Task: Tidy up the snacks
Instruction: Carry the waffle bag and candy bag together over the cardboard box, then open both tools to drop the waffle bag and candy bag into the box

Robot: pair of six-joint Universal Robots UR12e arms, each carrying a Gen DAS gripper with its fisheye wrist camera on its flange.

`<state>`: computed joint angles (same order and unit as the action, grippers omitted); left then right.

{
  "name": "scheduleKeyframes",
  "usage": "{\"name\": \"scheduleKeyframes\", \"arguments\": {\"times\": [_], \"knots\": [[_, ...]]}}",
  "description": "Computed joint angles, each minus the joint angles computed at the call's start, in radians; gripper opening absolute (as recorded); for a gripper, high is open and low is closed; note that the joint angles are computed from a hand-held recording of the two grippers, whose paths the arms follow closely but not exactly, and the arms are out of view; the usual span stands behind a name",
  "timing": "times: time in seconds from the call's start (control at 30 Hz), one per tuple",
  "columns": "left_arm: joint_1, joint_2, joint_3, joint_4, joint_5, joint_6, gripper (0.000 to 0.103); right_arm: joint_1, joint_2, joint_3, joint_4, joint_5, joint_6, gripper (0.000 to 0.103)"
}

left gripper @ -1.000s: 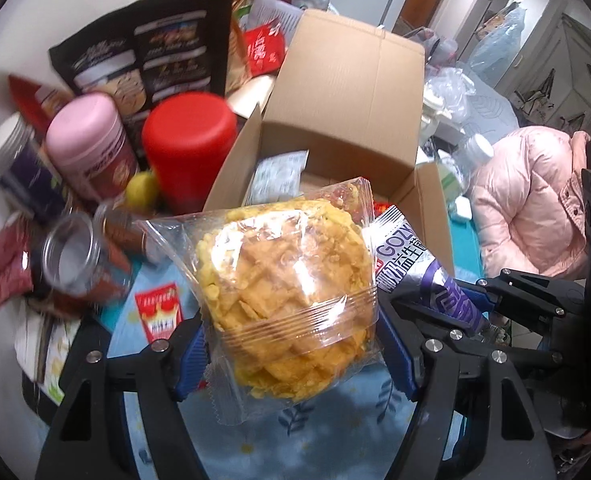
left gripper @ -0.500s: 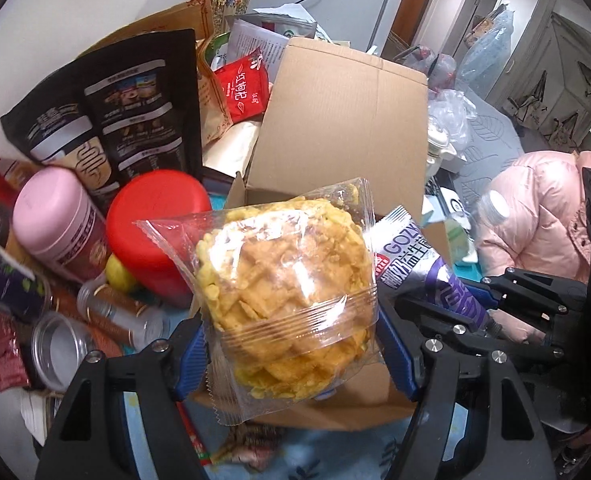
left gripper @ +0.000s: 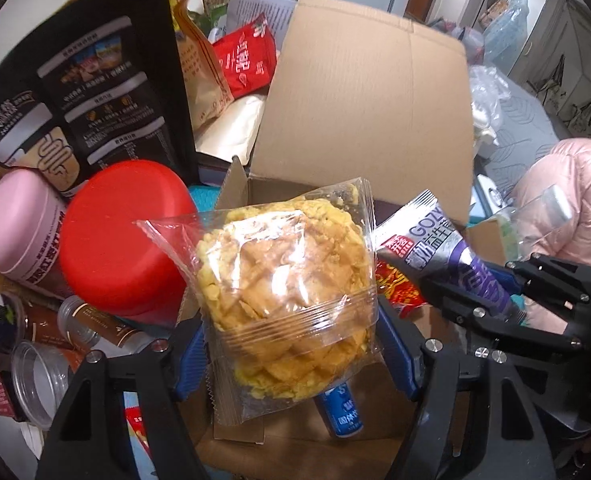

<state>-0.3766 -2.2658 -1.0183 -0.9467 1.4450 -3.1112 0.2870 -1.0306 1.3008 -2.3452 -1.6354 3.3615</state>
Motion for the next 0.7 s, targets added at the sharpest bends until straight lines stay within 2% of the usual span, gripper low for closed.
{"name": "scheduleKeyframes", "arguments": {"times": [0.5,0.7], "knots": [[-0.026,-0.036,0.026,-0.041,0.093,0.045,0.074,0.001,0.033,-0.023,0.096,-0.032,0.024,0.031],[-0.029,-0.048,0.051,-0.105,0.108,0.030,0.075,0.011,0.033,-0.028,0.119,-0.083,0.016,0.031]]}}
